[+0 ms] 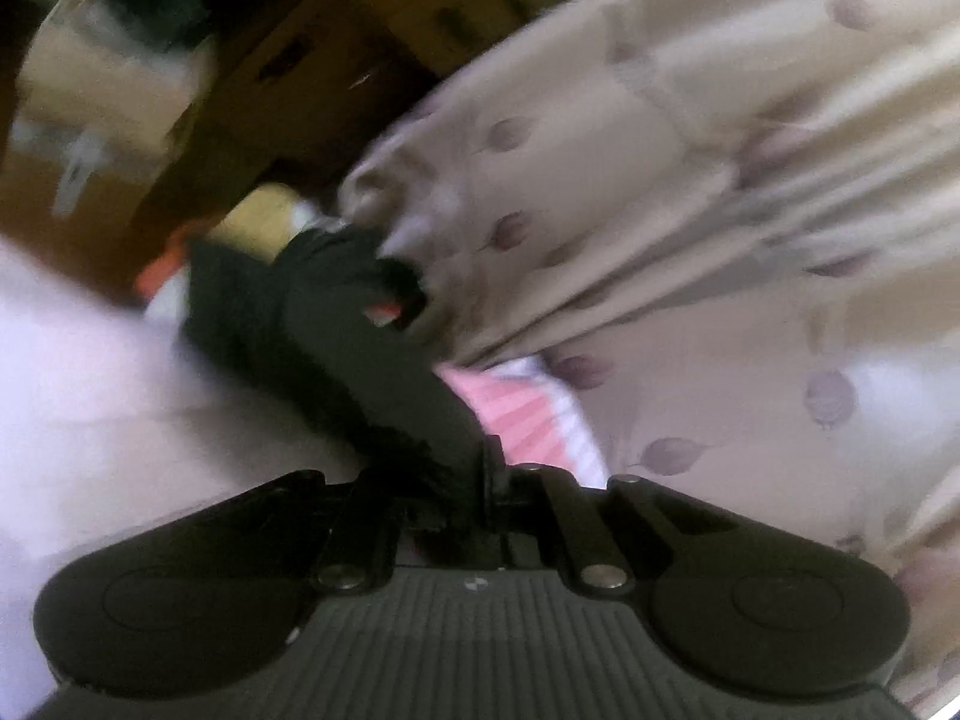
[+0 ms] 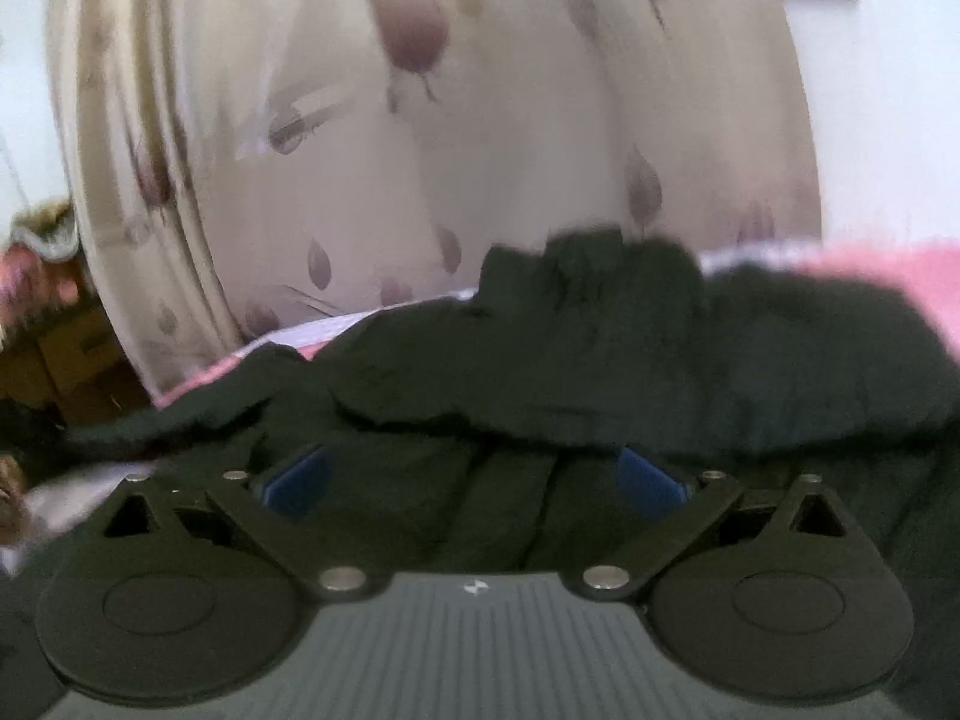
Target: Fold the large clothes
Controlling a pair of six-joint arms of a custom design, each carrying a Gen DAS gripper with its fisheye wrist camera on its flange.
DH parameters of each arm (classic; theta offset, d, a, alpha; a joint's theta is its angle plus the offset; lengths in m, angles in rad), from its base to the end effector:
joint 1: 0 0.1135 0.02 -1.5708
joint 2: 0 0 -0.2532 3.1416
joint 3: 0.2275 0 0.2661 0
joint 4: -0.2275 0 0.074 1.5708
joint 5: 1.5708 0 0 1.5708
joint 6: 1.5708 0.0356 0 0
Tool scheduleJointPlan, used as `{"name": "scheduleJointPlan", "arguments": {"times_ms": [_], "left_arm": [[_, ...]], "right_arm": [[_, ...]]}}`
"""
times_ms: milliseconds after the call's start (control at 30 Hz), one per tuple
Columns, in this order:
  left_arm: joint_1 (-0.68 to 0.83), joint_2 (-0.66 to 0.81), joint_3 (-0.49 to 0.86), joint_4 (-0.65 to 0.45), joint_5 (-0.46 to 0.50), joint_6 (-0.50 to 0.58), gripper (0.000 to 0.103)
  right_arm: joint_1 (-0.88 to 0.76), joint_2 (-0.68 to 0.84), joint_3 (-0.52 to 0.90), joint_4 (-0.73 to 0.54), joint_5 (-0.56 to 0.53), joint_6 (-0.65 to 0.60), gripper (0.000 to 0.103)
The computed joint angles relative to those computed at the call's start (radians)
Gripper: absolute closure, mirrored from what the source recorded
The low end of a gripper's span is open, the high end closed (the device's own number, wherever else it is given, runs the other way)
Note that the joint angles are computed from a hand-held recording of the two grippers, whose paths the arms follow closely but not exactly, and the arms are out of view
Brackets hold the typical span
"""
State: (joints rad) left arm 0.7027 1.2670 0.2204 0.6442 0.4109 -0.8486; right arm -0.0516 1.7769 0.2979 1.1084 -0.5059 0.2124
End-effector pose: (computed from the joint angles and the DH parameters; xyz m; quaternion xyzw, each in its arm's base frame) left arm 0.1802 0.1340 0.1189 -0.4914 0.6618 -0.2091 0.5261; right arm 0.2539 0.0042 0.0706 -0.0349 0.8107 0.2498 0.5284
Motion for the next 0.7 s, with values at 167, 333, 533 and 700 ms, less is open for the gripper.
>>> {"name": "scheduleJointPlan", "arguments": {"times_ms": [167,333,533,700], "left_arm": [[-0.307,-0.343,0.069,-0.231,-0.195,0.087,0.095],[-0.768,-0.339,0.226,-0.258,-0.463,0.233,0.093],[-1.168,-0.035,0.421,-0.143,-0.63,0.369,0.093],[-1.34,0.233,0.563,-0.072,-0.67,0.48,0.093]], "right_arm": [[-0.11,0.115,0.05,0.075,-0.129,0.23,0.0],[-0.111,0.147,0.019,0.192,-0.113,0.261,0.0],[-0.158,0.21,0.014,0.307,-0.166,0.33,0.0],[-0.174,0.258,0.012,0.396,-0.184,0.374,0.0]]}}
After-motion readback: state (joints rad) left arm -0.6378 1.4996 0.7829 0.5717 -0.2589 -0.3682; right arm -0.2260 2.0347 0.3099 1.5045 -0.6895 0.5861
